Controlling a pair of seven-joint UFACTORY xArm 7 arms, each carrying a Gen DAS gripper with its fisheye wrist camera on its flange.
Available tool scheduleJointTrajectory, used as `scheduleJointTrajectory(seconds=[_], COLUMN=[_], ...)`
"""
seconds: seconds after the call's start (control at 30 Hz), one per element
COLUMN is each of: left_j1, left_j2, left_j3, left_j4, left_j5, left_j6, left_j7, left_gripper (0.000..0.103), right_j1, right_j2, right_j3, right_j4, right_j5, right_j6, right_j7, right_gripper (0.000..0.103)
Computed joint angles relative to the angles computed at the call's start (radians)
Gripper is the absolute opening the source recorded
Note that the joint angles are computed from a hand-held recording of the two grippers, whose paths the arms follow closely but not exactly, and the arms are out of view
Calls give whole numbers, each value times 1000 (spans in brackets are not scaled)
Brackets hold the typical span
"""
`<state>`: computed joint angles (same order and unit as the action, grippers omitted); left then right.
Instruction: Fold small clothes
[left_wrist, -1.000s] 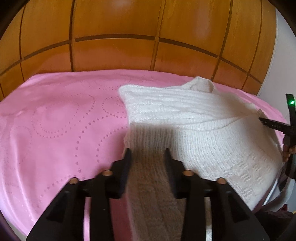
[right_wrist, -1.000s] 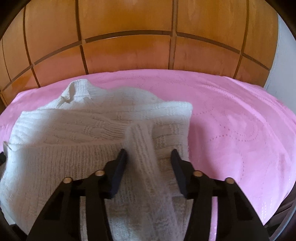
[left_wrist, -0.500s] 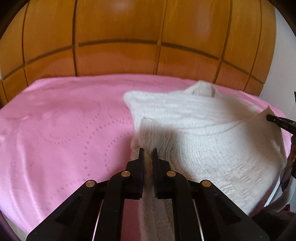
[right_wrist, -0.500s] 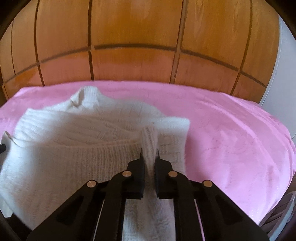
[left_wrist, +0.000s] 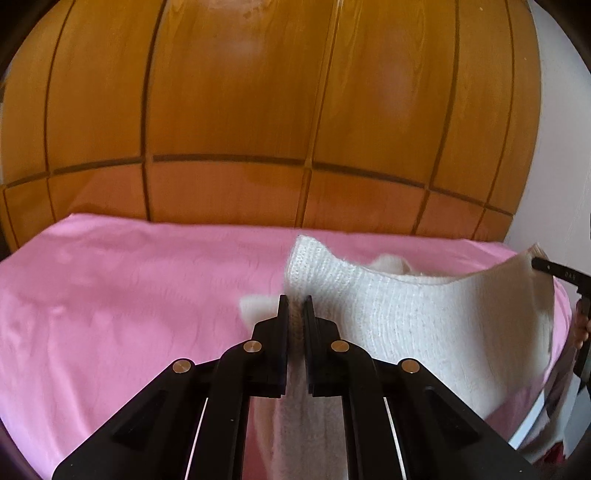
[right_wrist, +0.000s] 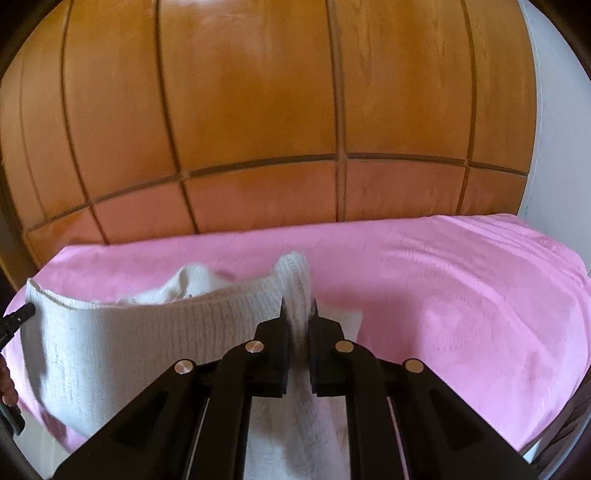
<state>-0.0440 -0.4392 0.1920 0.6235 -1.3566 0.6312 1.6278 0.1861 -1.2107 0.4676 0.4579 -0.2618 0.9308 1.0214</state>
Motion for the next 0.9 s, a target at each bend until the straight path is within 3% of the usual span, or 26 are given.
scheduleJointTrajectory(seconds=[0.13, 0.23, 0.37, 0.43, 0.47, 0.5, 0.53, 0.6, 0.67, 0.73, 0.9], left_j1=[-46, -63, -72, -74, -55, -51, -24, 7, 25, 26, -12], left_j2=[164, 310, 495, 552, 567, 574, 566, 531, 472, 409, 246], left_j3=[-79, -147, -218, -227, -237, -229, -246, -264, -266, -242, -176], left_j4=[147, 265, 363, 375, 380, 384, 375, 352, 317, 282, 149], left_j5=[-66, -58, 106, 220, 286, 324, 320, 269, 154, 47, -42], left_j6=[-106, -211, -343, -377, -351, -320, -309, -328, -307, -263, -126], left_j7=[-28, -84, -268, -384, -451, -493, -501, -482, -389, -284, -92], left_gripper=[6, 6, 6, 6, 7, 9, 12, 29, 43, 45, 45], right_j1=[-111, -210, -275, -262, -254, -242, -228, -220, -208, -166, -46], right_j2=[104, 234, 435, 501, 520, 532, 526, 466, 395, 344, 386], right_j3=[-46, -56, -63, -83, -93, -109, -127, -128, -114, -114, -102], right_j4=[2, 18, 28, 14, 7, 1, -10, -30, -37, -38, 7], right_j5=[-58, -108, -148, -152, -156, -155, -150, -164, -178, -164, -104], right_j6=[-104, -178, -240, -259, -262, -264, -272, -261, -232, -226, -319], right_j7=[-3, 11, 55, 77, 86, 90, 96, 126, 144, 135, 45], right_gripper=[6, 6, 6, 8, 10, 15, 27, 46, 48, 48, 47])
